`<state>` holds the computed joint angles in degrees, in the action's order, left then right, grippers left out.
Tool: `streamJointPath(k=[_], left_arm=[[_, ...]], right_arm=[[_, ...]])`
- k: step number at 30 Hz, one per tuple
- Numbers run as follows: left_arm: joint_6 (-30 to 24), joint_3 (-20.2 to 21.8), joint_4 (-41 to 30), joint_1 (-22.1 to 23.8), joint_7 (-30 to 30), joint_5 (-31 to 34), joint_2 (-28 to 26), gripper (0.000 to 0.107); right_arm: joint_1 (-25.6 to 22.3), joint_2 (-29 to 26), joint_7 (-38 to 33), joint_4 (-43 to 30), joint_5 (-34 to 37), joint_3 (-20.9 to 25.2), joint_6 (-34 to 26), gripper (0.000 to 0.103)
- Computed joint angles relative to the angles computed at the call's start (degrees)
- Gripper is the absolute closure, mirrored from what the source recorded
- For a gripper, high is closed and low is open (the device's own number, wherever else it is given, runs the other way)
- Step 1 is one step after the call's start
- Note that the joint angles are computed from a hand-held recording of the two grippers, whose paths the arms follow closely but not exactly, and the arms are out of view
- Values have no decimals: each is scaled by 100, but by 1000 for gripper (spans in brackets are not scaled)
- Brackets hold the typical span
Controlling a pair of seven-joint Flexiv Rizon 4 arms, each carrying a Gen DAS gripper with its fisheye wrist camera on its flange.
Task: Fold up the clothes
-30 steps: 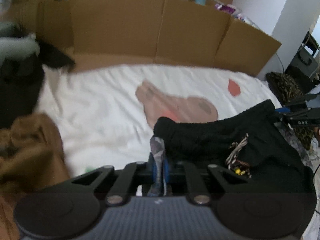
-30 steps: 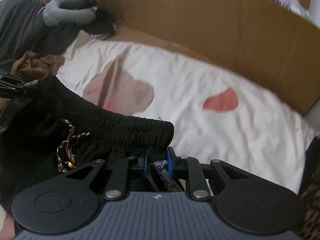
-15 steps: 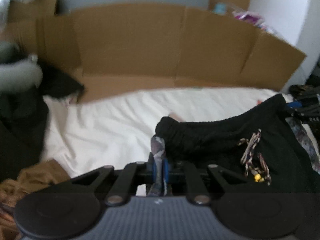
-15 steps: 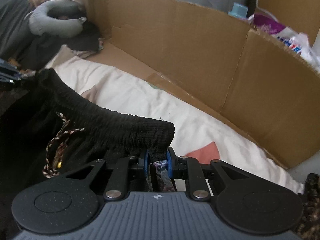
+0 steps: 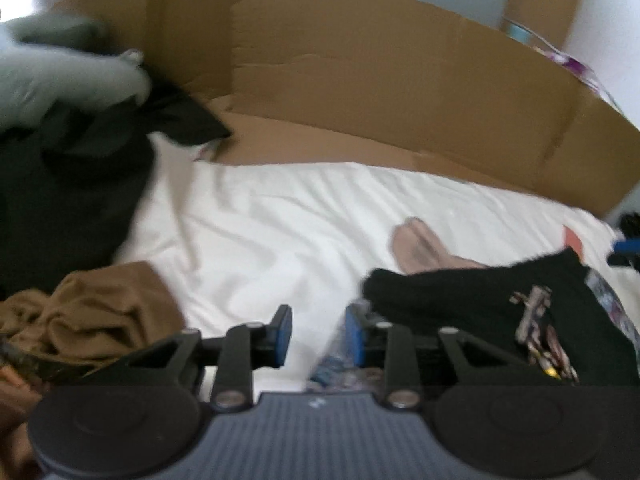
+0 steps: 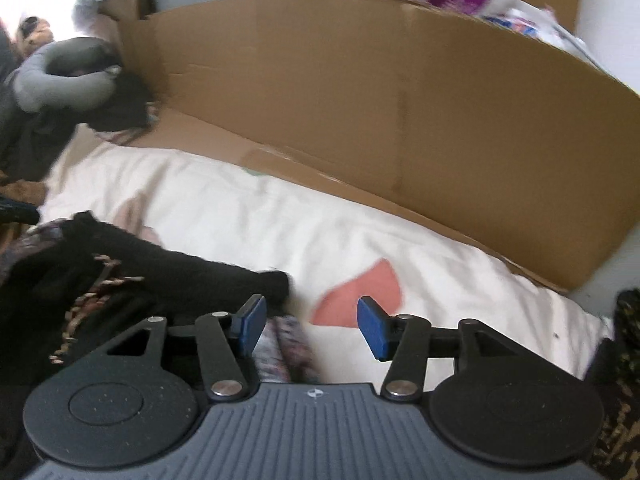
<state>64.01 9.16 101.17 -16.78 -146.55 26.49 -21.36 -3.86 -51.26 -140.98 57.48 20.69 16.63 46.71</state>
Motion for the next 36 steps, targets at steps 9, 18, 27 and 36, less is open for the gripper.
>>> streamJointPath(k=[9, 18, 27, 36], left_arm=[[190, -109, 60, 114, 181, -402, -213, 78], [192, -69, 38, -54, 397, -659, -379, 78], [224, -10, 45, -143, 539, -712, -452, 76], [-15, 38, -98, -336, 871, -430, -461, 76]], right_arm=[[145, -290, 633, -131, -354, -217, 154, 45], [109, -77, 212, 314, -410, -90, 126, 45], [50, -78, 115, 270, -387, -29, -13, 46], [149, -219, 543, 128, -517, -302, 331, 46]])
